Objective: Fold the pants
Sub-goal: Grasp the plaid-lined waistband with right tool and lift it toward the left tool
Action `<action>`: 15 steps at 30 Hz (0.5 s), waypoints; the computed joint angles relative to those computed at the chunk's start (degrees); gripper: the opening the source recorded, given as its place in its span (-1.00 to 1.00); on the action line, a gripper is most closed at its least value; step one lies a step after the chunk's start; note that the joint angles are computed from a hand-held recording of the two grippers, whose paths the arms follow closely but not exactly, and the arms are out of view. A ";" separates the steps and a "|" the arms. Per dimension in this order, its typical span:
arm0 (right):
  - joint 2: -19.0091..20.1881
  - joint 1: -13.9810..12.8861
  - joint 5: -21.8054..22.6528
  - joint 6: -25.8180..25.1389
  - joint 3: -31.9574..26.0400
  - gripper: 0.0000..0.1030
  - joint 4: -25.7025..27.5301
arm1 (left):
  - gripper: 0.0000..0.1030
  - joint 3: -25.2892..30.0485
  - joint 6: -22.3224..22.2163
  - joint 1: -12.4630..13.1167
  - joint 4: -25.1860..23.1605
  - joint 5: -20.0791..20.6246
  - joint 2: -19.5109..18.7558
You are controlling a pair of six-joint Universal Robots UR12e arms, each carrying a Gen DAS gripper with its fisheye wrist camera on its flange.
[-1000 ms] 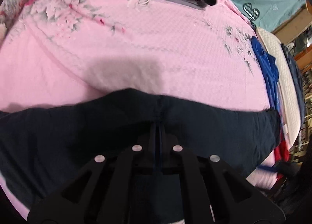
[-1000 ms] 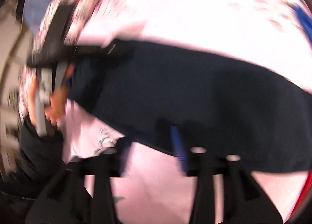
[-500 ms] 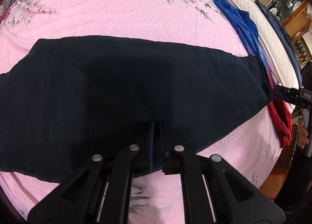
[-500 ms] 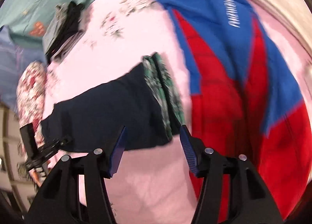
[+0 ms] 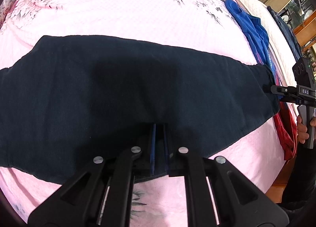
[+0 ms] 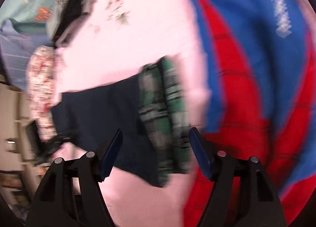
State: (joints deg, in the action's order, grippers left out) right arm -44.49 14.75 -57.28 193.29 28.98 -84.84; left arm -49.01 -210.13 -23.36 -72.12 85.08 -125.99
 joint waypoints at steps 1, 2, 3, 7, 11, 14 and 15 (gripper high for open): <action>0.18 0.13 0.21 0.02 -0.15 0.39 -0.49 | -0.84 -0.11 0.01 0.09 0.24 -0.32 0.05; -0.02 0.14 0.42 0.82 0.41 0.38 -1.50 | -0.85 -0.63 -0.08 0.28 0.82 -1.01 0.28; -0.55 0.06 1.35 1.31 1.78 0.29 -3.26 | -0.85 -1.12 -0.29 0.47 1.46 -1.70 0.53; -1.23 0.55 1.57 2.23 3.89 -0.80 -6.01 | -0.84 -0.17 0.64 0.53 0.54 -2.37 0.34; -1.46 1.88 -1.89 2.42 1.72 -0.80 -8.12 | -0.84 3.61 4.64 -0.30 3.13 -5.40 -1.26; -1.80 2.81 -3.31 1.31 -0.14 -0.80 -9.80 | -0.87 8.80 4.98 -0.75 2.26 -7.72 -4.43; -1.88 3.17 -3.79 0.61 -0.91 -0.80 -10.25 | -0.91 11.25 4.25 -0.90 1.42 -8.32 -6.12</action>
